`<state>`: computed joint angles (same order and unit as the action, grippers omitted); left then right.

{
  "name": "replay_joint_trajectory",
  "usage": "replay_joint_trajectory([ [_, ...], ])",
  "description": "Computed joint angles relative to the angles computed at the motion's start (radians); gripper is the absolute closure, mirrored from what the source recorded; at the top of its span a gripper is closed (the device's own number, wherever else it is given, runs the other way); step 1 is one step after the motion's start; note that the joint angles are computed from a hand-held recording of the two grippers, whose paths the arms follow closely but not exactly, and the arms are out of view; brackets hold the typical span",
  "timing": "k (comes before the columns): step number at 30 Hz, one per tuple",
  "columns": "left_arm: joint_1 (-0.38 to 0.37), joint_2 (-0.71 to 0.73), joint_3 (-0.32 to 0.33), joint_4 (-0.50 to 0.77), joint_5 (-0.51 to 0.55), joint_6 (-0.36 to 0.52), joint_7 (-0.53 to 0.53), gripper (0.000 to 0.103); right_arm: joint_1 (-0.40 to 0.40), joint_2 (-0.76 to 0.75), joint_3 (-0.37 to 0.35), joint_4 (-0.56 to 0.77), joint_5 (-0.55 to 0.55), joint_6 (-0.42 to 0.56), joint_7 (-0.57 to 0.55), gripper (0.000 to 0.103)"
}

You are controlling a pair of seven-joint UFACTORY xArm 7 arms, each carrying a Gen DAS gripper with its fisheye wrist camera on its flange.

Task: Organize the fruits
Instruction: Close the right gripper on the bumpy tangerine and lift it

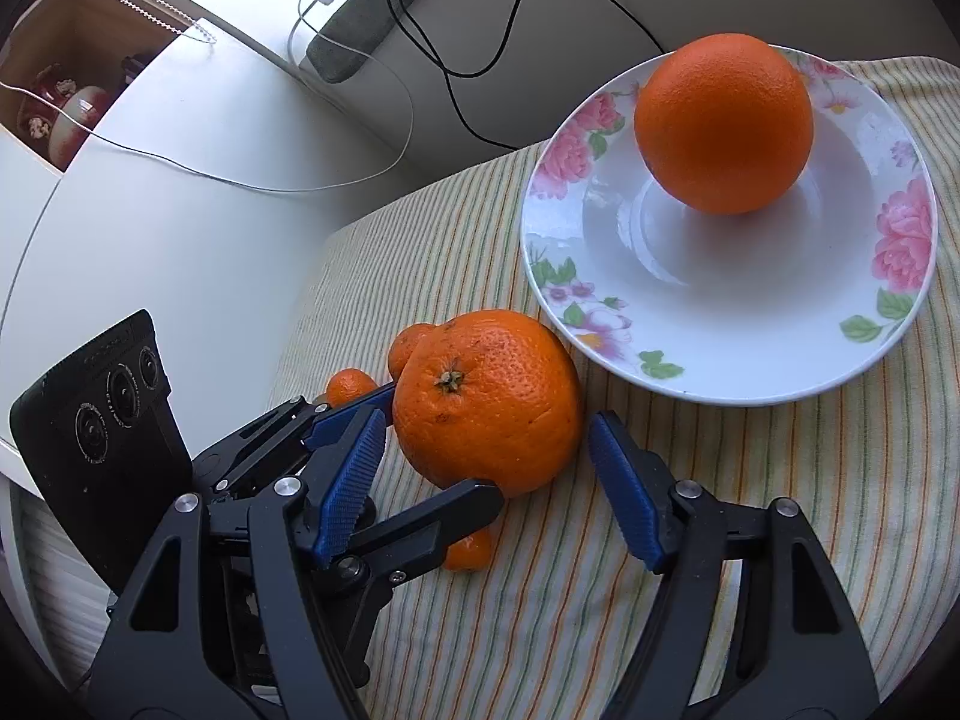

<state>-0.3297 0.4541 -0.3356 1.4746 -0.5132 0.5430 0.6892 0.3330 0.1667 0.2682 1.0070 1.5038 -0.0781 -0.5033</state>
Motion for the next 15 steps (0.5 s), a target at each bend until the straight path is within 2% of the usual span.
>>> replay_joint_trajectory([
  [1,0.004,0.006,-0.003,0.007,-0.006,0.008,0.001,0.031,-0.003,0.002,0.0,0.002,0.005,0.004,-0.003,0.033],
  [3,0.007,0.012,-0.006,0.014,-0.013,0.01,0.006,0.031,-0.003,0.005,-0.006,0.021,0.109,0.015,-0.107,0.036],
  [4,0.008,0.015,-0.007,0.016,-0.015,0.011,0.009,0.031,0.008,0.005,-0.018,0.024,0.126,0.019,-0.124,0.037],
  [7,0.006,0.02,-0.008,0.019,-0.018,0.006,0.011,0.032,0.031,0.005,-0.039,0.006,0.008,0.011,-0.02,0.037],
  [10,0.01,0.022,-0.013,0.016,-0.026,-0.002,0.022,0.032,0.014,0.007,-0.022,0.004,-0.013,0.008,-0.006,0.037],
  [13,0.011,0.01,-0.013,-0.001,-0.026,-0.015,0.029,0.032,0.016,0.002,-0.021,-0.019,-0.137,-0.001,0.103,0.038],
  [15,0.009,0.009,-0.011,-0.003,-0.026,-0.02,0.027,0.032,0.002,0.002,-0.005,-0.025,-0.171,-0.006,0.134,0.038],
])
